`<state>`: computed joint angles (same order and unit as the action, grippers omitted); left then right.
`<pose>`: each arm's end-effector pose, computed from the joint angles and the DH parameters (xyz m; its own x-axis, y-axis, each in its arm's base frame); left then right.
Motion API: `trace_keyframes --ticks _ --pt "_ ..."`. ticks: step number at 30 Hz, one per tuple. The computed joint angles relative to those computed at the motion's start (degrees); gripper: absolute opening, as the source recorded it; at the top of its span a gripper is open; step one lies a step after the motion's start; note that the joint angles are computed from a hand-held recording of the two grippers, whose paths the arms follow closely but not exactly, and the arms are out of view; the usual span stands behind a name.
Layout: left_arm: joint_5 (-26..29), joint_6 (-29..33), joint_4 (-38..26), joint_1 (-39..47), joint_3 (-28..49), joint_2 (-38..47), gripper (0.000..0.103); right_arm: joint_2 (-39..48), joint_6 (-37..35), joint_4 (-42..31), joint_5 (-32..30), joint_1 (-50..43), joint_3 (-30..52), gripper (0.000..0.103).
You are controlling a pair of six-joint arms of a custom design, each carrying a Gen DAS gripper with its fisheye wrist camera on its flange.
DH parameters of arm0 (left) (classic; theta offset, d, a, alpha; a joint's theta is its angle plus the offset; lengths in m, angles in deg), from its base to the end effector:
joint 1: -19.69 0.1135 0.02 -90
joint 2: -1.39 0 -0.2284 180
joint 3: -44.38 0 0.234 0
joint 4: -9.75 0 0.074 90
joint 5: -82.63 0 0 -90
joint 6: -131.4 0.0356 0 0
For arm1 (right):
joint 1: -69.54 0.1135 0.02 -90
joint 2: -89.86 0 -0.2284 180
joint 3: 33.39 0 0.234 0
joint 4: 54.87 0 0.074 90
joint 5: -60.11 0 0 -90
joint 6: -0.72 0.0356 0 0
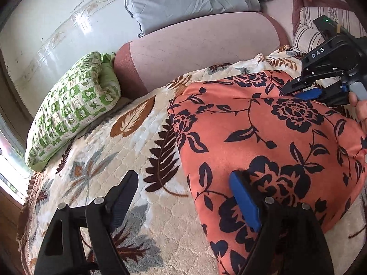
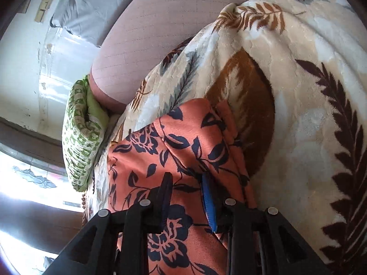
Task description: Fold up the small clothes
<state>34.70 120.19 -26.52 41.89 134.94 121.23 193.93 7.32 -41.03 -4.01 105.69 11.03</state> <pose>0.3602 0.1212 0.1058 -0.1871 0.7101 -0.6788 0.8222 0.4914 0.2874 0.2253 0.1454 0.0571 -0.2166 0.9486 -0.2308 0.6079 0.3160 0.7284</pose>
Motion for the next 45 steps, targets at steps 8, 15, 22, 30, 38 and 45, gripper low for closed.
trace_keyframes --ticks 8,15,22,30,38,45 --pt "-0.46 -1.53 -2.47 0.01 2.36 1.49 0.082 -4.53 0.18 -8.56 5.27 4.4 3.84 0.032" --pt "-0.49 -1.83 -2.69 -0.16 2.79 2.0 0.083 -1.63 -2.14 -10.51 3.37 4.54 8.15 0.032" --pt "-1.18 -2.7 -4.6 -0.77 4.76 3.15 0.083 3.26 -4.0 -10.07 -0.78 2.7 11.21 0.031" --pt "-2.24 -3.97 -5.94 -1.13 5.91 3.52 0.083 1.03 -5.09 -14.38 1.94 4.83 13.83 0.032" --pt "-2.63 -5.79 -6.25 -1.33 6.98 4.7 0.088 8.54 -8.22 -15.35 -1.41 4.67 20.59 0.046" --pt "-3.62 -7.98 -15.63 -1.97 16.15 9.17 0.092 7.27 -10.56 -23.49 -0.71 4.36 25.19 0.05"
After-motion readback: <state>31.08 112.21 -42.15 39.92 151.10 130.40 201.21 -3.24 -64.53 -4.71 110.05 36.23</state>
